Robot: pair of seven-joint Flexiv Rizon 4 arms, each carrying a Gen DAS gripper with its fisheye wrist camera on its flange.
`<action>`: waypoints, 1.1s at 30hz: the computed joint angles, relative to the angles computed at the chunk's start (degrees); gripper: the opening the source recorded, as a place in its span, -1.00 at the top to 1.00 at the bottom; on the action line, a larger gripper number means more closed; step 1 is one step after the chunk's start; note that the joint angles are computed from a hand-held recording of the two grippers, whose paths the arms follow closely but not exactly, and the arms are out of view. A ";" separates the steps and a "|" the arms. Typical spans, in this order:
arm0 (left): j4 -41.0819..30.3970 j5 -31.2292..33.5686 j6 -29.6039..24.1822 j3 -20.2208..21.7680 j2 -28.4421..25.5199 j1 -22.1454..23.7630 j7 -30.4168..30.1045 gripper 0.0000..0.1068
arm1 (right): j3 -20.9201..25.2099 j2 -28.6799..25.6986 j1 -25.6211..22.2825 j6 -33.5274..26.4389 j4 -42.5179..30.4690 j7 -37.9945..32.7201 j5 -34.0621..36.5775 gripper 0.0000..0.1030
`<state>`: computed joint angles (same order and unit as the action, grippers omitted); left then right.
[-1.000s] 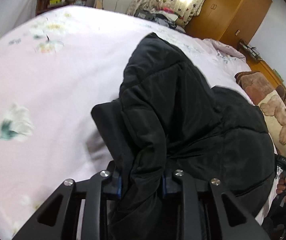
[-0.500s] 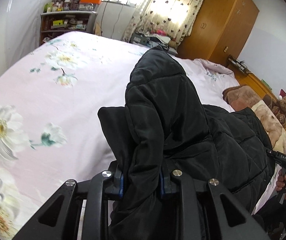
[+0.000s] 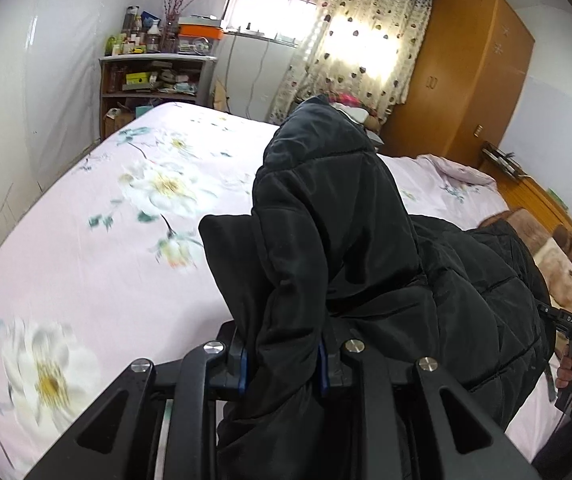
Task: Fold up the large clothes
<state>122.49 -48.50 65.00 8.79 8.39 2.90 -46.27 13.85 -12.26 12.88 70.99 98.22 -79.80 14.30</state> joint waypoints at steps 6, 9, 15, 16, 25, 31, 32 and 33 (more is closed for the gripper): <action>-1.61 -4.86 1.89 -1.26 -6.88 1.48 4.33 0.53 | -0.31 -7.63 1.40 -0.14 -5.13 1.29 -3.25 0.66; 0.00 -4.73 2.69 -2.38 -10.14 2.33 4.05 0.50 | -0.04 -10.37 0.90 -0.81 -4.88 2.18 -3.89 0.65; 3.59 -6.97 0.89 -2.88 -10.36 4.93 3.41 0.14 | -1.95 -12.78 1.31 -4.40 -2.98 7.56 -8.11 0.16; 3.97 -5.69 0.57 -2.51 -9.45 5.13 3.25 0.11 | -1.90 -11.91 1.18 -4.84 -2.41 7.62 -8.86 0.14; 1.89 -6.55 9.21 -2.44 -6.42 2.26 6.67 0.13 | -7.78 -6.31 5.66 1.69 3.43 15.64 -25.16 0.14; -7.10 3.78 10.31 -4.72 -17.67 3.56 -3.38 0.13 | -7.02 -15.83 7.04 -1.38 -8.65 17.34 -26.77 0.14; -7.89 5.19 10.29 -5.12 -19.17 4.10 -4.94 0.13 | -8.42 -17.53 8.07 -1.92 -10.12 18.58 -28.22 0.14; -8.13 6.04 10.65 -5.66 -20.26 4.60 -5.94 0.12 | -8.51 -18.20 8.24 -2.14 -10.61 19.03 -28.51 0.14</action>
